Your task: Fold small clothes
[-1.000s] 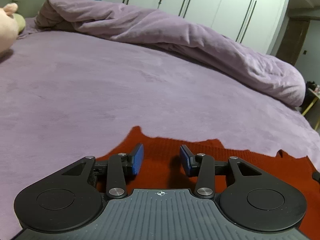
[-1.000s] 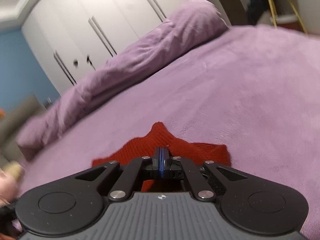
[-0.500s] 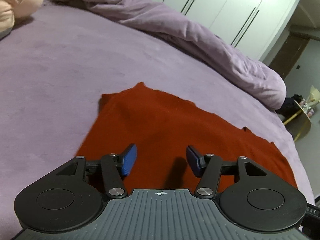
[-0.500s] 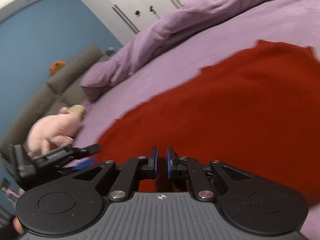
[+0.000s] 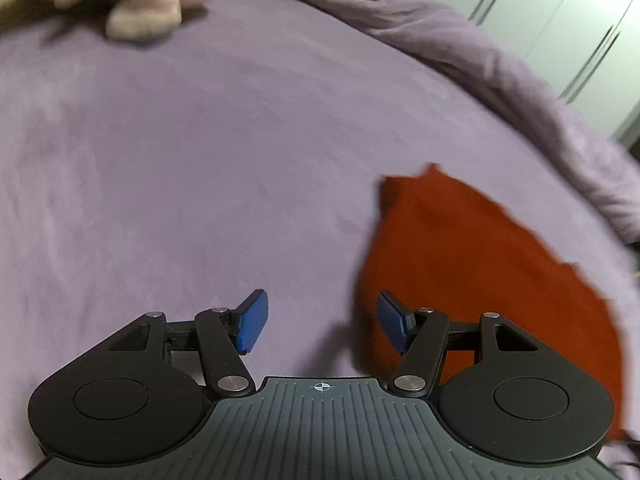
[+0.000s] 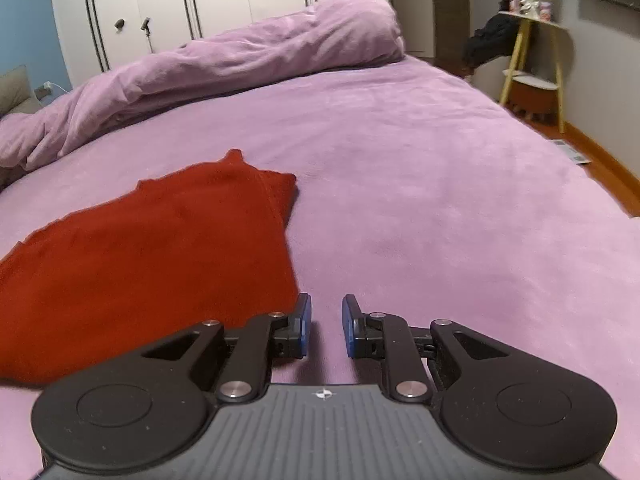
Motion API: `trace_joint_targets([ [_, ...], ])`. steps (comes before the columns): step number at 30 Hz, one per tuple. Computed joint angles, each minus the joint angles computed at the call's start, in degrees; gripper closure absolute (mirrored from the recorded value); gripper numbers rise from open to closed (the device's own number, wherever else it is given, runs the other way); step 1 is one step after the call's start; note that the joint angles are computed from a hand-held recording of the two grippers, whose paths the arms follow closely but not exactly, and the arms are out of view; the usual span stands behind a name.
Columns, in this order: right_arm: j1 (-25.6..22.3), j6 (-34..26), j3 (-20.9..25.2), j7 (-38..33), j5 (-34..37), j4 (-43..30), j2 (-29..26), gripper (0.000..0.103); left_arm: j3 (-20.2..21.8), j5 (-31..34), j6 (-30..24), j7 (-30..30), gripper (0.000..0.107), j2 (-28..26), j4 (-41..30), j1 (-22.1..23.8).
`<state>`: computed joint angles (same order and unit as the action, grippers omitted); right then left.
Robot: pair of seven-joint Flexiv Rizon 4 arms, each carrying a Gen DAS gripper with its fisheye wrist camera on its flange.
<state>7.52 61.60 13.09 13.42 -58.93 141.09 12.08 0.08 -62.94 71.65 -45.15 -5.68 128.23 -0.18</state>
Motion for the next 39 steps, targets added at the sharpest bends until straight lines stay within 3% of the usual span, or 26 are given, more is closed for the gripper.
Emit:
trace_joint_targets([
  [5,-0.07,4.69,1.32,6.37,-6.46,-0.28,1.04,0.086,3.54,-8.38,-26.77,3.79,0.039,4.14,1.87,3.26],
  [7,0.59,5.78,1.59,7.27,-9.43,-2.10,0.08,0.086,3.50,-9.68,-31.07,3.00,0.039,2.80,1.63,3.56],
  [8,0.84,7.09,1.19,8.30,-11.82,-3.77,-1.57,0.086,3.04,-10.02,-31.38,2.21,0.040,1.52,1.15,3.45],
  [12,2.93,12.45,-0.77,9.51,-17.44,-9.19,-7.01,0.086,0.60,-18.65,-24.29,1.44,0.047,-2.07,-0.08,1.59],
  [16,6.14,14.63,-1.87,8.54,-19.78,-14.29,-12.59,0.086,-0.34,-26.52,-24.68,0.64,0.048,-5.31,-2.35,1.68],
  [21,11.34,14.35,-3.58,5.32,-18.88,-20.39,-19.92,0.086,-0.74,-29.65,-26.52,-2.94,0.078,-7.96,-4.22,2.43],
  [28,17.26,6.45,-5.47,3.68,-17.69,-25.72,-26.03,0.086,-0.82,-32.44,-25.40,6.88,0.082,-7.86,-4.65,1.91],
  [31,18.85,4.07,-5.69,-0.44,-15.51,-27.06,-27.01,0.087,-0.75,-33.15,-26.03,6.94,0.081,-8.20,-4.62,2.13],
  [32,19.30,3.84,-5.99,-0.10,-15.79,-27.43,-26.79,0.089,-1.08,-32.86,-25.14,5.86,0.080,-8.86,-5.20,1.77],
  [35,20.11,4.84,-8.30,9.51,-25.34,-27.57,-26.45,0.089,-1.07,-33.38,-24.69,4.53,0.075,-8.97,-4.69,1.71],
  [37,18.59,5.79,-6.23,6.46,-21.38,-27.63,-28.42,0.089,-1.24,-33.64,-24.76,3.69,0.075,-9.63,-5.23,1.76],
  [39,18.97,6.86,-7.28,7.31,-23.05,-27.24,-28.33,0.089,-1.46,-34.00,-24.79,2.44,0.080,-10.35,-5.87,1.89],
])
